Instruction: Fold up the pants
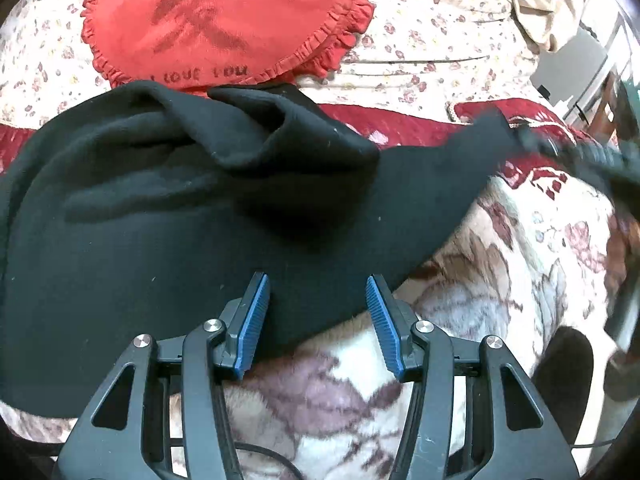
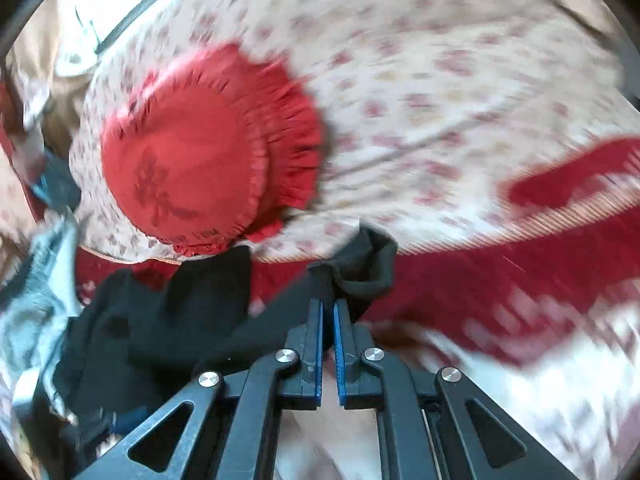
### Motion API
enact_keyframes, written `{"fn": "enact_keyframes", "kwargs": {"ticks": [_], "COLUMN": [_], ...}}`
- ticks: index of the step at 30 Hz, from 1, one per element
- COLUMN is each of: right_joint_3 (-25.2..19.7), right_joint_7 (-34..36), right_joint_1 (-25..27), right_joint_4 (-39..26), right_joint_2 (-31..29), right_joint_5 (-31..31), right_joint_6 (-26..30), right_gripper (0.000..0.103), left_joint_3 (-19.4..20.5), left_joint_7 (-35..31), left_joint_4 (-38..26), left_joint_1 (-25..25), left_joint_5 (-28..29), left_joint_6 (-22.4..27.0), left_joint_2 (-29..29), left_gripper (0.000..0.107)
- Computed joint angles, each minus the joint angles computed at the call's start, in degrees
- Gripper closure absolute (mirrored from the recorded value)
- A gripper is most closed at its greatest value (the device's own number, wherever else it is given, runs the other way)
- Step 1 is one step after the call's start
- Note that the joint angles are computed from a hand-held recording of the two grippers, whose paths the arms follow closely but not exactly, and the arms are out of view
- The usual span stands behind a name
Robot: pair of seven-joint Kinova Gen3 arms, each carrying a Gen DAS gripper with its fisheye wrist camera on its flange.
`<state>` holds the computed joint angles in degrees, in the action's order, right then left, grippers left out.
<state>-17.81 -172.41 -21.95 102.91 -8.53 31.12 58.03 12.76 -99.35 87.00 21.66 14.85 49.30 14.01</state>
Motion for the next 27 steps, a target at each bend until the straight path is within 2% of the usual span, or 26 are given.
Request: {"fn": "enact_keyframes", "kwargs": {"ticks": [2, 4, 7, 9, 10, 11, 15, 18, 19, 20, 21, 25, 27], "right_joint_3": [-1.74, -1.75, 1.11, 0.51, -0.69, -2.31, -9.78, -13.93, -15.22, -15.97, -16.98, -20.53, -19.41], "right_joint_7": [-4.20, -8.83, -15.82, -20.48, -22.54, -23.67, -21.43, -23.59, -25.42, -26.37, -26.41, -21.98, -19.01], "right_joint_1": [1.63, 3.17, -0.56, -1.35, -0.74, 0.74, 10.50, 18.03, 20.23, 21.54, 22.53, 24.05, 21.81], "right_joint_4": [5.31, 10.62, 17.52, 20.14, 21.05, 21.19, 19.34, 20.78, 21.33, 21.54, 21.69, 19.64, 19.06], "right_joint_2": [-4.51, -6.36, -11.27, -13.00, -12.64, -11.86, -8.81, -8.74, -8.64, -8.29, -8.52, -11.51, -13.15], "right_joint_5": [-4.36, -8.77, -9.74, -7.26, -5.58, -4.59, -5.22, -2.58, -1.24, 0.06, 1.13, -1.23, -4.32], "right_joint_6": [-0.13, -3.28, -10.27, -14.93, -16.88, -17.94, -20.87, -26.60, -28.43, -29.36, -29.37, -24.83, -21.96], "right_gripper": [0.099, 0.099, 0.097, 0.090, 0.077, 0.069, 0.065, 0.069, 0.075, 0.090, 0.098, 0.099, 0.099], "left_joint_3": [-0.12, -0.05, -0.47, -0.99, -1.25, -1.63, -2.51, -2.77, -2.82, -2.93, -3.00, -3.69, -4.21], "left_joint_7": [0.20, -0.16, -0.16, 0.18, 0.19, 0.59, 2.62, 3.47, 3.46, 3.67, 3.85, 3.06, 2.88], "left_joint_4": [0.66, 1.72, 3.38, 3.78, 3.91, 4.02, 4.28, 4.21, 4.36, 4.76, 5.03, 6.34, 6.88], "left_joint_1": [-0.21, -0.87, -1.24, -1.69, -2.14, -2.62, -3.97, -5.10, -5.42, -5.51, -5.58, -7.07, -8.05], "left_joint_5": [0.30, 1.66, 1.57, 1.14, 1.29, 1.39, 1.37, 2.20, 2.38, 1.99, 1.62, 1.99, 2.40], "left_joint_6": [-0.02, -0.45, -1.08, -0.83, -0.63, -0.55, -0.30, 0.92, 1.10, 0.91, 0.80, 0.73, 0.60], "left_joint_2": [-0.74, -1.80, -4.28, -5.21, -5.48, -5.67, -5.64, -5.40, -5.54, -5.92, -6.25, -7.32, -7.50], "left_gripper": [0.058, 0.058, 0.058, 0.058, 0.058, 0.058, 0.058, 0.058, 0.058, 0.058, 0.058, 0.058, 0.058]}}
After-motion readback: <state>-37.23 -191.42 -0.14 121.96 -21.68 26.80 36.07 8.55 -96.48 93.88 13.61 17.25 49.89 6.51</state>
